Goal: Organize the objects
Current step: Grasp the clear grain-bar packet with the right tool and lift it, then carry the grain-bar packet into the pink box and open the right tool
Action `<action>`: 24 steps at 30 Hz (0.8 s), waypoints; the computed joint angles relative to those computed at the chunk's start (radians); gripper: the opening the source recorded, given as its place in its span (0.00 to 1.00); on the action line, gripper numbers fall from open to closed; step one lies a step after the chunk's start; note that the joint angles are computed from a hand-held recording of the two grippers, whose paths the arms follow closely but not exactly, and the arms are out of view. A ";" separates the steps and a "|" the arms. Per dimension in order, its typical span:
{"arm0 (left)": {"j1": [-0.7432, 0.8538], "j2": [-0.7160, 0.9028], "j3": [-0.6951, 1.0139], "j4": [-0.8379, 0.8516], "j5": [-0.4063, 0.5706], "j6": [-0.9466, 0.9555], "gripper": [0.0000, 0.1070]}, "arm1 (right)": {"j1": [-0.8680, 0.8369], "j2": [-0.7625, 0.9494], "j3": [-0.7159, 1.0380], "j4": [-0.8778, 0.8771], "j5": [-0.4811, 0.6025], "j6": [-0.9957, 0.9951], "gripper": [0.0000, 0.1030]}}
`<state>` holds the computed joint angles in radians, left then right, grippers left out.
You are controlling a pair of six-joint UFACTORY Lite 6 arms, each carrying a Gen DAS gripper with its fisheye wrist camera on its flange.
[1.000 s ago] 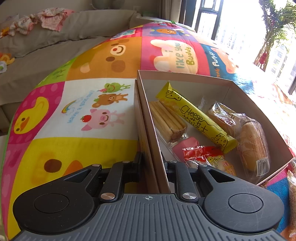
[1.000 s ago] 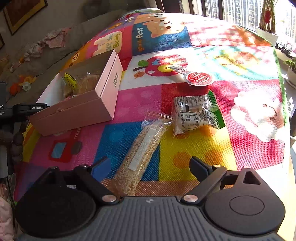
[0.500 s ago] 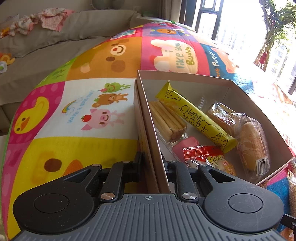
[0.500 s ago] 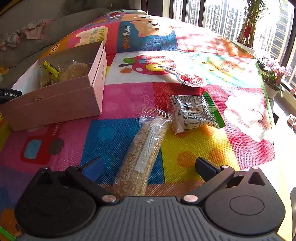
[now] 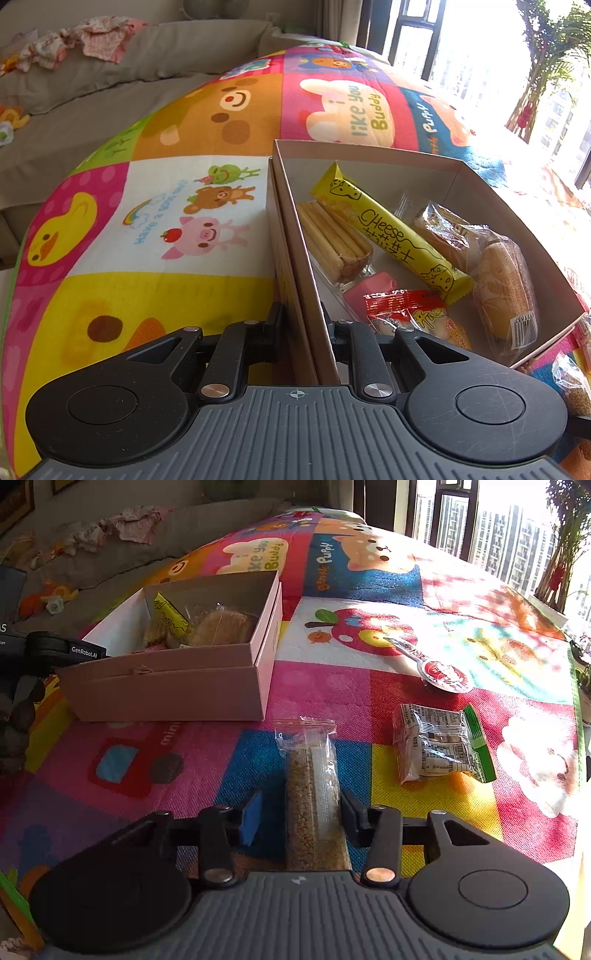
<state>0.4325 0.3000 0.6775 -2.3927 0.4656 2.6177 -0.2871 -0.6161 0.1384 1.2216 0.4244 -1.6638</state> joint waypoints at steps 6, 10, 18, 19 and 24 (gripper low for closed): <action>-0.007 -0.005 -0.004 -0.005 -0.001 -0.005 0.18 | -0.241 0.127 0.187 -0.321 0.359 0.261 0.28; -0.010 -0.008 -0.003 -0.001 -0.003 -0.010 0.19 | -0.307 0.064 0.251 -0.361 0.568 0.340 0.28; -0.011 -0.004 0.003 0.014 -0.007 -0.031 0.19 | -0.093 -0.067 0.384 -0.193 0.618 0.464 0.28; -0.011 -0.004 0.004 0.015 -0.009 -0.030 0.19 | -0.021 -0.050 0.411 -0.160 0.570 0.480 0.28; -0.012 -0.004 0.005 0.018 -0.009 -0.033 0.19 | 0.334 0.104 0.518 -0.028 0.260 0.487 0.28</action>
